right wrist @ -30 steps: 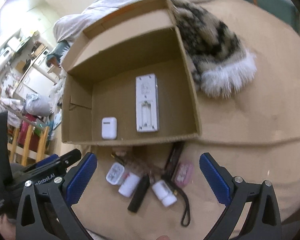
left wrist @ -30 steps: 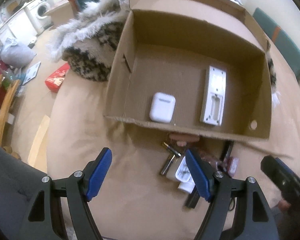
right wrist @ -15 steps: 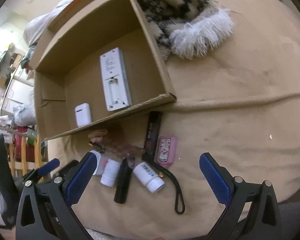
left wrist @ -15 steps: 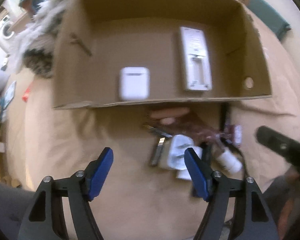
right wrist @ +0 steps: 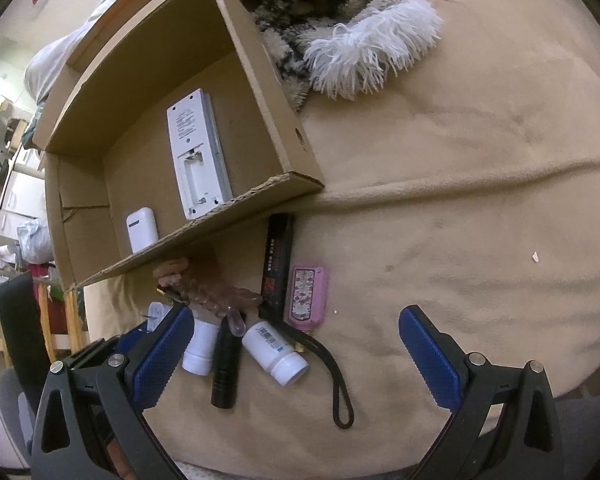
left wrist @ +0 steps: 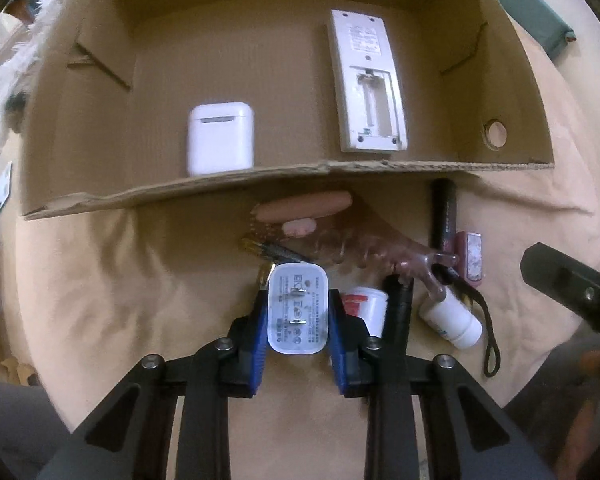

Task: Organize rigid objects
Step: 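Grasp the white USB charger from the pile with the left tool, then grasp the pink perfume bottle with the right tool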

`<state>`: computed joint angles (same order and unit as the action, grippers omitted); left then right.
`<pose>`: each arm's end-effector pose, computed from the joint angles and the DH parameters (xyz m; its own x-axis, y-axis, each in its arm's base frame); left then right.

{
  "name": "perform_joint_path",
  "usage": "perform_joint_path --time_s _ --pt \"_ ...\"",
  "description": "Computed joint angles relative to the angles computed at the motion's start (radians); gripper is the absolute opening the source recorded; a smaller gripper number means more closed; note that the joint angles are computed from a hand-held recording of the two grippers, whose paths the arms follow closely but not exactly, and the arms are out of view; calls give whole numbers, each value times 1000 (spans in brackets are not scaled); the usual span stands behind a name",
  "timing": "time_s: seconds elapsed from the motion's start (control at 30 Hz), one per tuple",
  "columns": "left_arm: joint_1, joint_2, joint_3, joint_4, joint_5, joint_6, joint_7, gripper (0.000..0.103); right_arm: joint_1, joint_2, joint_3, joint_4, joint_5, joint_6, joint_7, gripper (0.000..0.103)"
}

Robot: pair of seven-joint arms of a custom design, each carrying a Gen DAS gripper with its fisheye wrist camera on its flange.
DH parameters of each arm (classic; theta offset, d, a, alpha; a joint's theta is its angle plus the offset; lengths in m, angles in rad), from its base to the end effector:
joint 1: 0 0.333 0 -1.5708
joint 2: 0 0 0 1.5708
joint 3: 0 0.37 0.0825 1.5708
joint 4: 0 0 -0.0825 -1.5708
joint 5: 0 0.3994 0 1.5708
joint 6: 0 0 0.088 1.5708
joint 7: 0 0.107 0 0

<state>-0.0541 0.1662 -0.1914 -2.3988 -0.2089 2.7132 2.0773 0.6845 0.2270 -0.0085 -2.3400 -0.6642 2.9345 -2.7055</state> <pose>0.5177 -0.1217 0.3025 -0.5379 -0.8408 0.0613 -0.8337 0.5197 -0.1870 0.4114 0.3807 0.3088 -0.5723 -0.7347 -0.3643 -0.7218 0.6621 -0.2015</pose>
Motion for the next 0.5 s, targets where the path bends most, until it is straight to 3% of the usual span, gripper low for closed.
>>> perform_joint_path --time_s 0.5 --pt "95 -82 87 43 13 -70 73 24 3 25 -2 22 84 -13 -71 103"
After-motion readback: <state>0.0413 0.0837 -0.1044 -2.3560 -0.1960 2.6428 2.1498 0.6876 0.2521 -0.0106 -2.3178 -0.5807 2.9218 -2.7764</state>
